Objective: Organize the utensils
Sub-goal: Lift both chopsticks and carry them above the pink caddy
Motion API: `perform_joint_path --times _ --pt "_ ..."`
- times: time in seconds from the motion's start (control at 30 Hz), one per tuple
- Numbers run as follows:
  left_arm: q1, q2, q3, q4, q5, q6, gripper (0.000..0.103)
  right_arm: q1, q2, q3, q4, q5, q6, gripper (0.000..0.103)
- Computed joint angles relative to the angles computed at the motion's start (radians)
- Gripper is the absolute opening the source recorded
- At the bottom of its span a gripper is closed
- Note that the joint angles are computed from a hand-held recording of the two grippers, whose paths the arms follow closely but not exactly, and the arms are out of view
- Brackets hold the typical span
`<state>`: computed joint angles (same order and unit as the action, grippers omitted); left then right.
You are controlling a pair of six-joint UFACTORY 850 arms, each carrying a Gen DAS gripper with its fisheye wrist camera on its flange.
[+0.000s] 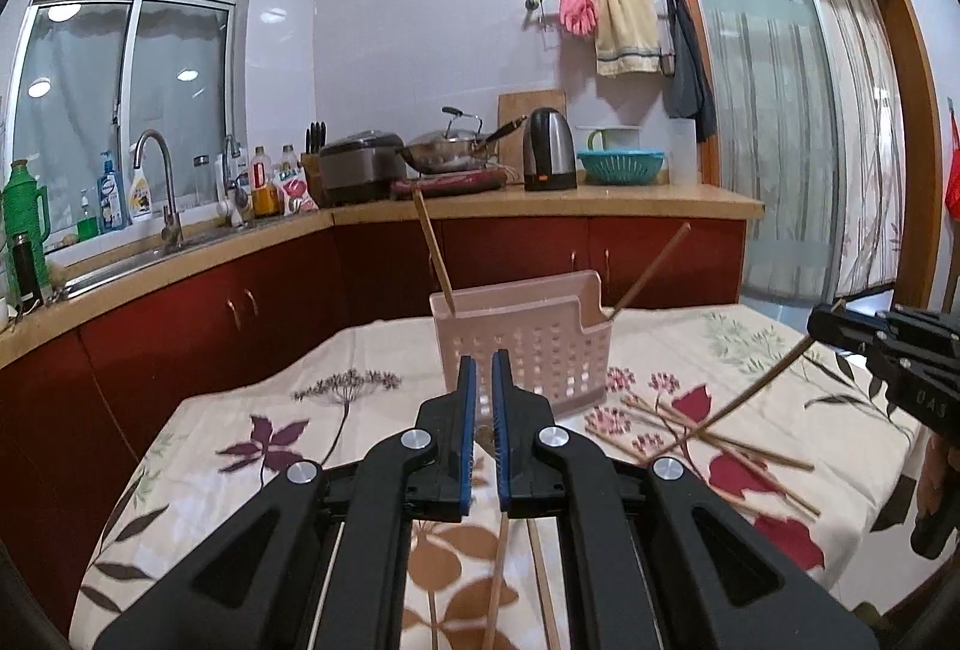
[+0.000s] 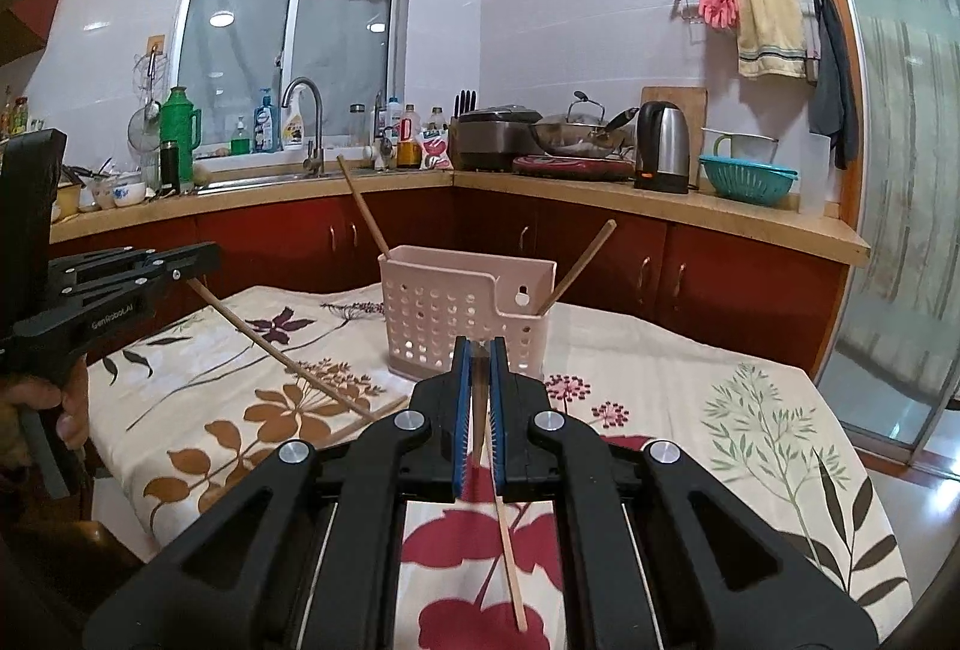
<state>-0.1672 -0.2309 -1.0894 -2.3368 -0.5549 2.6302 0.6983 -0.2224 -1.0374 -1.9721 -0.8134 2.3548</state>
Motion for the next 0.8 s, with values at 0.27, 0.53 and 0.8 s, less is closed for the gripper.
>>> perform_joint_path --times 0.27,0.53,0.8 --pt "-0.018 -0.062 -0.09 -0.011 -0.029 -0.025 0.006 -0.048 -0.027 -0.055 -0.047 0.034 0.003 0.006" --pt "-0.031 -0.114 -0.156 0.012 -0.031 -0.068 0.007 -0.088 -0.067 -0.114 -0.089 0.067 0.012 0.007" --pt "-0.035 -0.143 -0.175 0.004 -0.021 -0.061 0.008 -0.115 -0.099 -0.145 -0.11 0.103 0.035 0.007"
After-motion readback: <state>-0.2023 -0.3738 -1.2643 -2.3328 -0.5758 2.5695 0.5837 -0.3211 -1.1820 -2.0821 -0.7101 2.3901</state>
